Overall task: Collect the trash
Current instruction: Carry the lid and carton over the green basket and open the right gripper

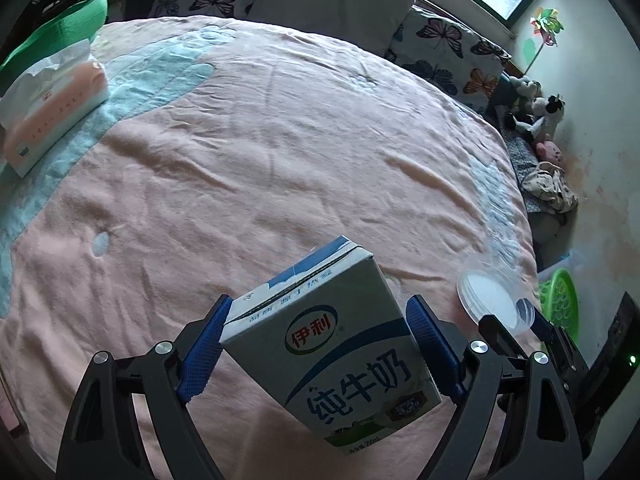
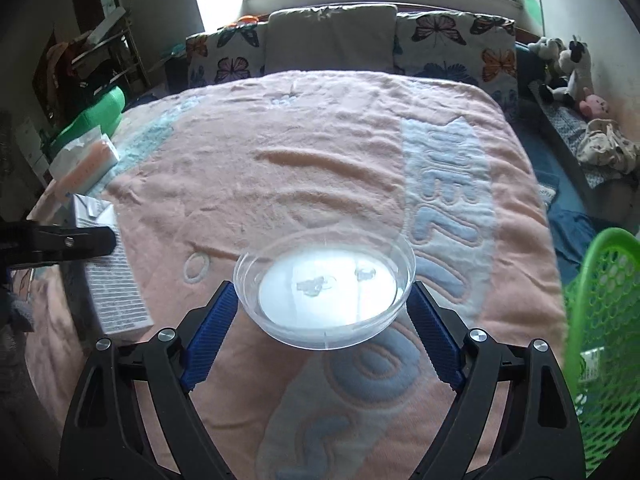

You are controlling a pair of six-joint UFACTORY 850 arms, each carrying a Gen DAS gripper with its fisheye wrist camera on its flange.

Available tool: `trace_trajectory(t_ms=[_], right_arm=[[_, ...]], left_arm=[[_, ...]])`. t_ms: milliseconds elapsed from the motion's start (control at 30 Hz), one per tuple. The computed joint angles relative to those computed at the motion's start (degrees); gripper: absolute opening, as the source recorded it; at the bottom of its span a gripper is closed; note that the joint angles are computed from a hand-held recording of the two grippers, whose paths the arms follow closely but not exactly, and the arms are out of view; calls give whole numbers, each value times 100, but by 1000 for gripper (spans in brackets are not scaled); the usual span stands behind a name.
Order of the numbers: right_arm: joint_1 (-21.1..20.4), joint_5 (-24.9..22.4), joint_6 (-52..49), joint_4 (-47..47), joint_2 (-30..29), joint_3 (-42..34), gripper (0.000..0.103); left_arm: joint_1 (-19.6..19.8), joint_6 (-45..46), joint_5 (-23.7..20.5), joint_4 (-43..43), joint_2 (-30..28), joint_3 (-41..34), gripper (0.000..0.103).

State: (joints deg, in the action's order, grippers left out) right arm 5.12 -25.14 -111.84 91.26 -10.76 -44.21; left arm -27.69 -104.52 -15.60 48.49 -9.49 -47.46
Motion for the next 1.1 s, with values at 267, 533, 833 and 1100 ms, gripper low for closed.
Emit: trace_trajectory(t_ms=[267, 533, 833, 1100], right_arm=[[-350, -17, -105, 69, 442, 376, 85], [-877, -215, -83, 17, 725, 643, 85], [-1437, -413, -12, -125, 869, 805, 85], [-1844, -439, -125, -111, 896, 767, 85]], left_arm=[[-205, -82, 83, 167, -91, -185, 82], [-377, 156, 146, 47, -240, -403, 82], [-622, 293, 127, 152, -430, -719, 81], [-811, 797, 174, -87, -730, -1156, 81]])
